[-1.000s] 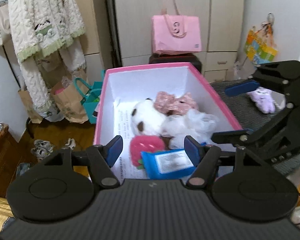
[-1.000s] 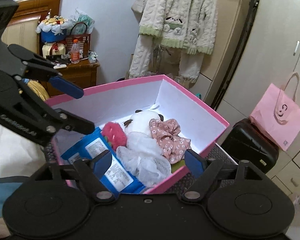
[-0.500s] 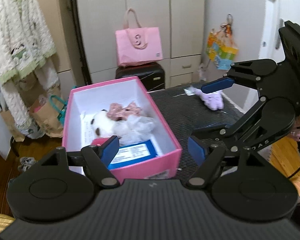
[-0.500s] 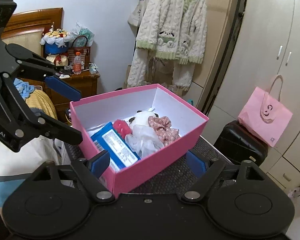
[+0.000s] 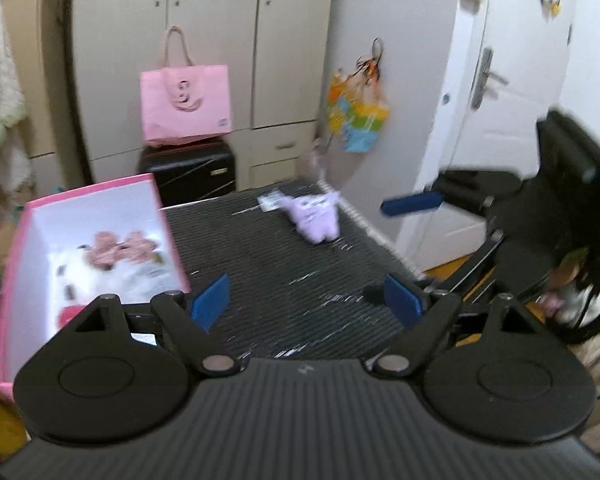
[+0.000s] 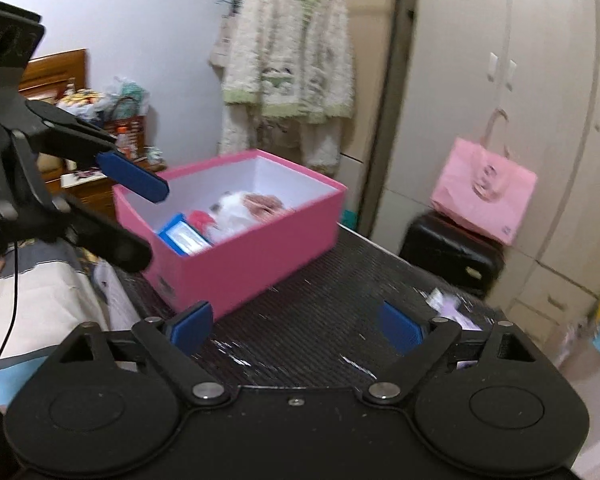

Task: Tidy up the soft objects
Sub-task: 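Move both tools back to the purple plush on the table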

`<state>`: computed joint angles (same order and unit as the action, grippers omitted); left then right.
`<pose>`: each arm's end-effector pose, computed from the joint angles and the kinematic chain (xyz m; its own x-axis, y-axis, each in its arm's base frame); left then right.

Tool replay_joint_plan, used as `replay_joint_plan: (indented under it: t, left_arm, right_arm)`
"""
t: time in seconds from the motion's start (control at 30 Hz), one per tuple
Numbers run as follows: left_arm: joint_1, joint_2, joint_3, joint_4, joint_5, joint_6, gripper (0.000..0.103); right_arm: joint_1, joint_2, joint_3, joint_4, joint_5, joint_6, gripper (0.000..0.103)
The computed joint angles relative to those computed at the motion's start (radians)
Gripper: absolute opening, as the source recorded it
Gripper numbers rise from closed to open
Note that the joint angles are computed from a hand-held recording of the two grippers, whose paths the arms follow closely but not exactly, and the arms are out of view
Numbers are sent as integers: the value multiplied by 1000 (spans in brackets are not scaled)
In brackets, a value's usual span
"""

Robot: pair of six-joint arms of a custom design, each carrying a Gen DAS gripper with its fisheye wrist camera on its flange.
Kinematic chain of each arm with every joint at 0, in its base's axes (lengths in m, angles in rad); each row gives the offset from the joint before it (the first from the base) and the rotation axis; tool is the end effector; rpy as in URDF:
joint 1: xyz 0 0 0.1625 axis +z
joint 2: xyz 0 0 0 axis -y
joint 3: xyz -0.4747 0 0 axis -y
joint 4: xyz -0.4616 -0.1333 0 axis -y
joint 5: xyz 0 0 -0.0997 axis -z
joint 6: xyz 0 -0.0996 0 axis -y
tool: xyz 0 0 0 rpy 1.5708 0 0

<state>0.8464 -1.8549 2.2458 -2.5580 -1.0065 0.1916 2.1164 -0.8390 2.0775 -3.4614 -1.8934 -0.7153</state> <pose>-0.1409 -0.4408 0.4286 -0.7122 0.4469 -0.5414 0.6967 0.5445 -0.4670 0.4006 -0.4638 0.0647 -0.4169 -0.6930 0.5882 -0.9085 0.2980 -0.2929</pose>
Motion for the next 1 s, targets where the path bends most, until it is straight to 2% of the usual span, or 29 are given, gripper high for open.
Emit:
replay_joint_plan:
  t: [0.2, 0.43, 0.57, 0.73, 0.83, 0.93, 1.0]
  left_arm:
    - [35, 133, -1, -207, -44, 52, 85]
    - [82, 295, -24, -413, -93, 137, 87]
    - [124, 407, -74, -475, -118, 115, 87]
    - [193, 534, -136, -543, -198, -1, 87]
    - [209, 600, -168, -556, -176, 4, 87]
    - [226, 662, -207, -565, -144, -6, 87]
    - [238, 693, -240, -527, -134, -20, 85]
  right_arm:
    - [-76, 7, 7, -64, 11, 13, 93]
    - [-173, 56, -49, -107, 48, 48, 94]
    - [-213, 102, -91, -153, 50, 17, 94]
    - [-259, 148, -140, -178, 80, 1, 94]
    - [-272, 172, -168, -178, 77, -37, 94]
    - [-278, 180, -201, -102, 51, -46, 94]
    - [-284, 183, -220, -53, 46, -31, 94]
